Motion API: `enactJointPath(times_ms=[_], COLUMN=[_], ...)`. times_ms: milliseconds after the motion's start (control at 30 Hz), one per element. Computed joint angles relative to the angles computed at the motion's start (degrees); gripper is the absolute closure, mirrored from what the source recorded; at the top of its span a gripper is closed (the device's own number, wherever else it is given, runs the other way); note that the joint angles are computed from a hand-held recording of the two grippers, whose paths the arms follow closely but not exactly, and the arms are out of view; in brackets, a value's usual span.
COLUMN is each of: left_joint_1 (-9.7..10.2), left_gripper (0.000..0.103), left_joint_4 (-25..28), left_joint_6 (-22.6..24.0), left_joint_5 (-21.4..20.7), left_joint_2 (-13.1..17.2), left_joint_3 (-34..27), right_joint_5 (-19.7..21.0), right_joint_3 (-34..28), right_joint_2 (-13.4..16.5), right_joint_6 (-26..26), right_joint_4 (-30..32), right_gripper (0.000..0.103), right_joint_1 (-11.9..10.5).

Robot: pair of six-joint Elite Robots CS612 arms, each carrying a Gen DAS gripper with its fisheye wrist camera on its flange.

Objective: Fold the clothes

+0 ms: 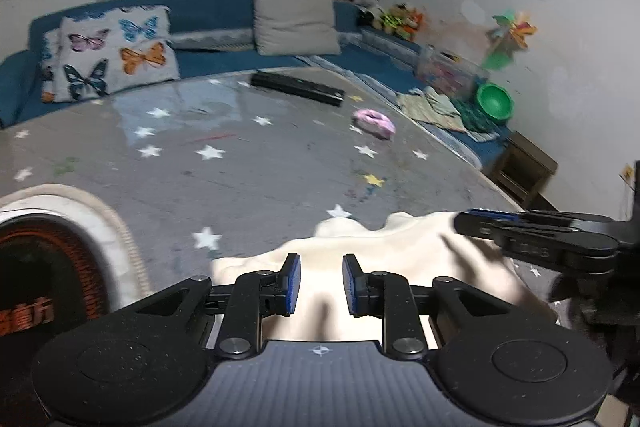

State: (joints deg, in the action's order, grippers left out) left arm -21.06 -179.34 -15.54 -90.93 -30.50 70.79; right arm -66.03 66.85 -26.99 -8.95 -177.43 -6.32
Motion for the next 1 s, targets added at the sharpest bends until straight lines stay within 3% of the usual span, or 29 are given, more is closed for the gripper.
enactJointPath(times_ms=[233, 367, 600, 667, 1000], left_joint_1=[0.20, 0.25, -0.13, -0.34, -1.92], left_gripper=[0.079, 0.079, 0.077, 0.077, 0.073], left_joint_4=[3.4, 3.7, 0.7, -0.2, -8.1], left_joint_6=[0.7, 0.5, 2.3, 2.9, 7.3], left_joint_5=[-2.1, -1.9, -0.3, 0.2, 3.6], left_joint_2=[3.8, 4.5, 2.3, 1.5, -2.8], left_joint_3=[-5.9, -6.5, -2.6, -1.0, 9.2], right_joint_5=[-2.2, -2.6, -0.1, 0.5, -0.4], right_joint_3=[-3.9, -3.4, 1.8, 3.9, 16.1], right_joint_2=[2.5, 2.3, -0.8, -1.9, -6.9], right_joint_6=[-0.2, -0.8, -4.7, -6.2, -11.9], right_joint_4=[3.9, 2.8, 0.7, 0.6, -5.9], right_gripper=[0.087, 0.085, 0.074, 0.067, 0.061], right_joint_1=[0.9, 0.9, 0.8, 0.7, 0.3])
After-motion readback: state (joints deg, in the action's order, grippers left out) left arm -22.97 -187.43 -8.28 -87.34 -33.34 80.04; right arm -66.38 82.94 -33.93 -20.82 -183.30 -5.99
